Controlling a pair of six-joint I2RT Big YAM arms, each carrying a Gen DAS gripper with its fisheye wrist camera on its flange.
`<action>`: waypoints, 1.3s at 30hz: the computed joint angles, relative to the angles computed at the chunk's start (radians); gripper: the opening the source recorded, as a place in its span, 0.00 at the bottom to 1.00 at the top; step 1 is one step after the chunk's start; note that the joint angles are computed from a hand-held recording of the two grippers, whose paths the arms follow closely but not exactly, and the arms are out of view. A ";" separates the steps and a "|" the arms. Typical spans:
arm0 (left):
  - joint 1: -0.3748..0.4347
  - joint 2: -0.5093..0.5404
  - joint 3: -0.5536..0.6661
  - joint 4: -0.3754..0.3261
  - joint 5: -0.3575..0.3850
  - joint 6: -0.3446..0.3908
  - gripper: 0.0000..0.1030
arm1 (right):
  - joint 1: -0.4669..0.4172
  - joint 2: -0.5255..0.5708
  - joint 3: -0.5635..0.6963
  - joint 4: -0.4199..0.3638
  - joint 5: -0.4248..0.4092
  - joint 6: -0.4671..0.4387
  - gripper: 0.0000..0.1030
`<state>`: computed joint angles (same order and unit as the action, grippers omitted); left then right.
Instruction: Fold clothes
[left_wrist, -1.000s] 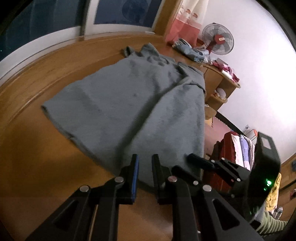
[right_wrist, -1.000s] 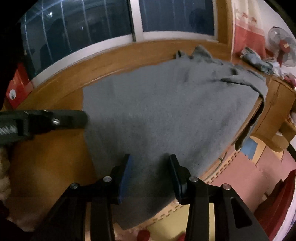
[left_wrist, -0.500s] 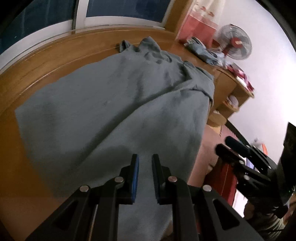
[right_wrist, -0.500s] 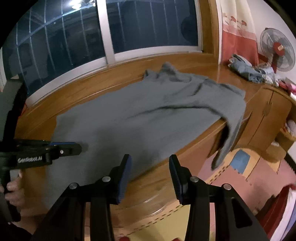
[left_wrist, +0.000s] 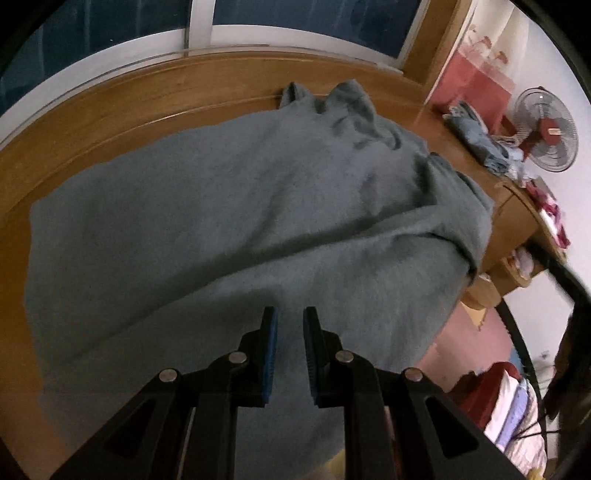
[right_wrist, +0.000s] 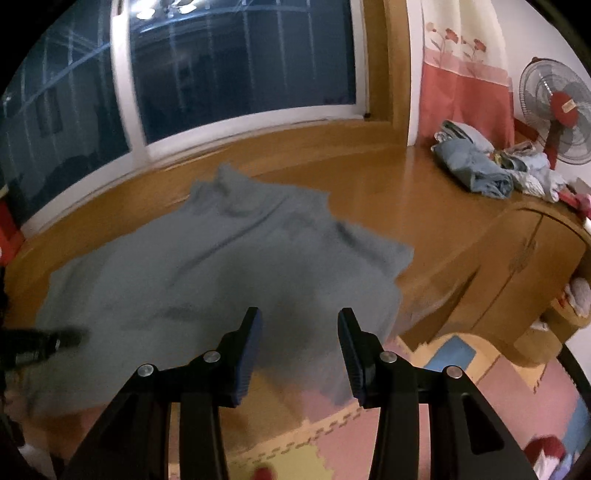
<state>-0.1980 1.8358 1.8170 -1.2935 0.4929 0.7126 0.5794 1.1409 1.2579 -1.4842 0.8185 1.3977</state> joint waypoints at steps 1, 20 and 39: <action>-0.011 0.001 -0.006 0.018 -0.008 -0.024 0.12 | -0.057 -0.031 -0.029 0.060 -0.012 -0.081 0.41; -0.126 -0.049 -0.119 0.275 -0.286 -0.390 0.19 | -0.622 -0.067 -0.222 0.509 -0.435 -0.853 0.17; -0.281 -0.196 -0.254 0.269 -0.494 -0.828 0.26 | -0.756 -0.361 -0.392 0.465 -0.997 -1.292 0.40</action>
